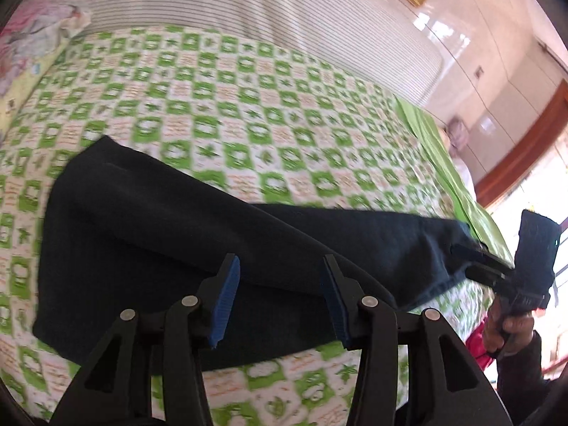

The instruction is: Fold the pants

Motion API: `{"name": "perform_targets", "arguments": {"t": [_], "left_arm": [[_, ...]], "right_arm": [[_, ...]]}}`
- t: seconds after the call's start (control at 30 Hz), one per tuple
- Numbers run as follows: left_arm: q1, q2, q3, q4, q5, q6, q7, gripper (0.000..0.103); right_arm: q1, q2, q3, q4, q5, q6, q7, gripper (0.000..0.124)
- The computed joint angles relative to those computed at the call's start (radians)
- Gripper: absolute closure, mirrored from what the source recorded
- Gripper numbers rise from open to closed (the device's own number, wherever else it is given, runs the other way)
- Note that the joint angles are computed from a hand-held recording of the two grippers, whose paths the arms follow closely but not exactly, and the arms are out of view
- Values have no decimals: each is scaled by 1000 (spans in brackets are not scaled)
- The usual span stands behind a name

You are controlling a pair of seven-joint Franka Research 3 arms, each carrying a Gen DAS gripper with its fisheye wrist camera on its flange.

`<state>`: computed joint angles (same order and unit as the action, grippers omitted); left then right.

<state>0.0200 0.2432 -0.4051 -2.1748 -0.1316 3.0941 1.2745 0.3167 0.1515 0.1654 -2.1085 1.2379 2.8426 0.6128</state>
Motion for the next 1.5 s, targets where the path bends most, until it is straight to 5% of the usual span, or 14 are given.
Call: {"name": "perform_targets", "arguments": {"t": [0.17, 0.4, 0.87, 0.97, 1.03, 1.07, 1.1, 1.2, 1.27, 1.3, 1.5], "left_arm": [[-47, -41, 140, -6, 72, -36, -110, 55], [-25, -20, 219, 77, 153, -135, -126, 49], [104, 261, 160, 473, 25, -462, 133, 41], [76, 318, 190, 559, 52, -543, 135, 41], [69, 338, 193, 588, 60, -575, 146, 47], [68, 344, 192, 596, 61, -584, 154, 58], [67, 346, 188, 597, 59, -588, 166, 74], [31, 331, 216, 571, 101, -565, 142, 92], [29, 301, 212, 526, 103, -523, 132, 97], [34, 280, 204, 496, 94, -497, 132, 99], [41, 108, 176, 274, 63, -303, 137, 102]], "right_arm": [[8, 88, 9, 97, -113, -58, 89, 54], [-3, 200, 28, 244, -278, -167, 215, 54], [-15, 440, 50, 579, -507, -391, 391, 54], [-8, 494, 41, 657, -555, -447, 438, 54], [-13, 528, 47, 704, -570, -486, 453, 54], [-20, 538, 54, 718, -569, -502, 450, 54], [-24, 550, 61, 733, -569, -521, 444, 54], [-14, 563, 60, 748, -589, -534, 435, 64], [-7, 578, 61, 764, -601, -556, 438, 89], [0, 577, 57, 761, -610, -556, 442, 113], [-10, 472, 92, 604, -549, -395, 337, 117]]}}
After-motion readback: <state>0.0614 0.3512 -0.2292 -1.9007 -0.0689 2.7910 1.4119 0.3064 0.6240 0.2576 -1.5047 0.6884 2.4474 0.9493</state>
